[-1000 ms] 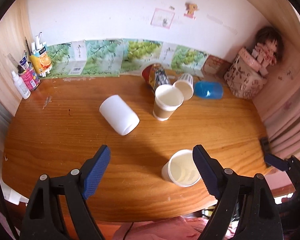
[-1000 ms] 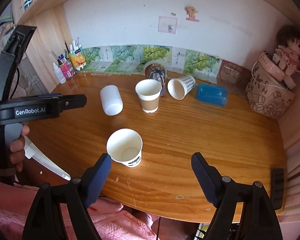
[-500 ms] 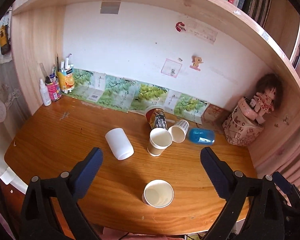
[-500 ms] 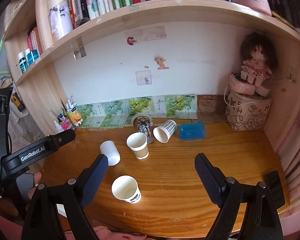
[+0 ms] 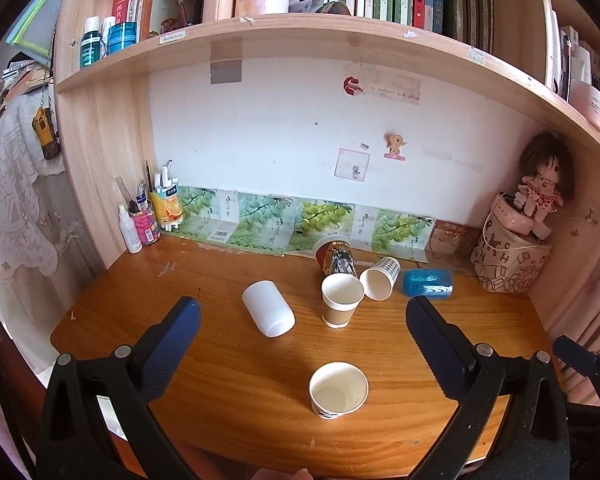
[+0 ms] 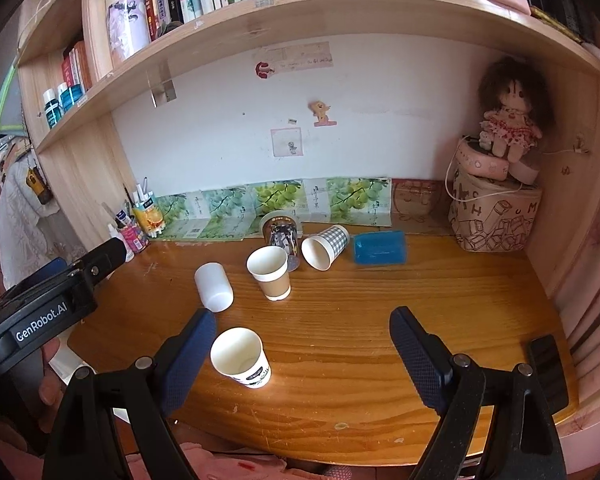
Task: Flip cup upright
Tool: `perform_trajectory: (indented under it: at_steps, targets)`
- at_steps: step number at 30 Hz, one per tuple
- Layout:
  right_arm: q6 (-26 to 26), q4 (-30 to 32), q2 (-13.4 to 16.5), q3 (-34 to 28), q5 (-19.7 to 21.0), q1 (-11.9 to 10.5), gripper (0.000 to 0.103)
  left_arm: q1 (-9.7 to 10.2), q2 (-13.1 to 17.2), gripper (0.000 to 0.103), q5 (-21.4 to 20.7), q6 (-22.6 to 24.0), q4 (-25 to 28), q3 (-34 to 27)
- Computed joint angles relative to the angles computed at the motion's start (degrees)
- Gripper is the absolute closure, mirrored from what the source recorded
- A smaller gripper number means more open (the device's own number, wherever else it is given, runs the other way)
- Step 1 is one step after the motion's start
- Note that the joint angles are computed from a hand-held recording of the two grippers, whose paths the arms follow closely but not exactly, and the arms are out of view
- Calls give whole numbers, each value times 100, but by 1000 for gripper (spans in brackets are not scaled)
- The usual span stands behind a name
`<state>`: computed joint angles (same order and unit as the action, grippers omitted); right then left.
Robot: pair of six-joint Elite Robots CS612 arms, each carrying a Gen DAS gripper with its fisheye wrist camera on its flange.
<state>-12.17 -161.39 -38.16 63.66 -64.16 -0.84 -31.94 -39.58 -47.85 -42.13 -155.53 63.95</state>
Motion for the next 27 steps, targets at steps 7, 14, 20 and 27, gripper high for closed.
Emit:
perform_trajectory:
  at_steps: [7,14,20,27]
  targets:
    - [-216,5,-3,4,101,-24,14,-36,-1,0,146,-347,402,-52]
    - [-278,-53,-3,17,105,-19,14,-61,-22,0,266,-495,591,-42]
    - [-131,-206,-7,57,89,-31,14,-84,-15,0,366,-424,644,-67]
    - [-53,-326,-26,113,54,-18,14,-92,-27,0,414,-282,520,-32]
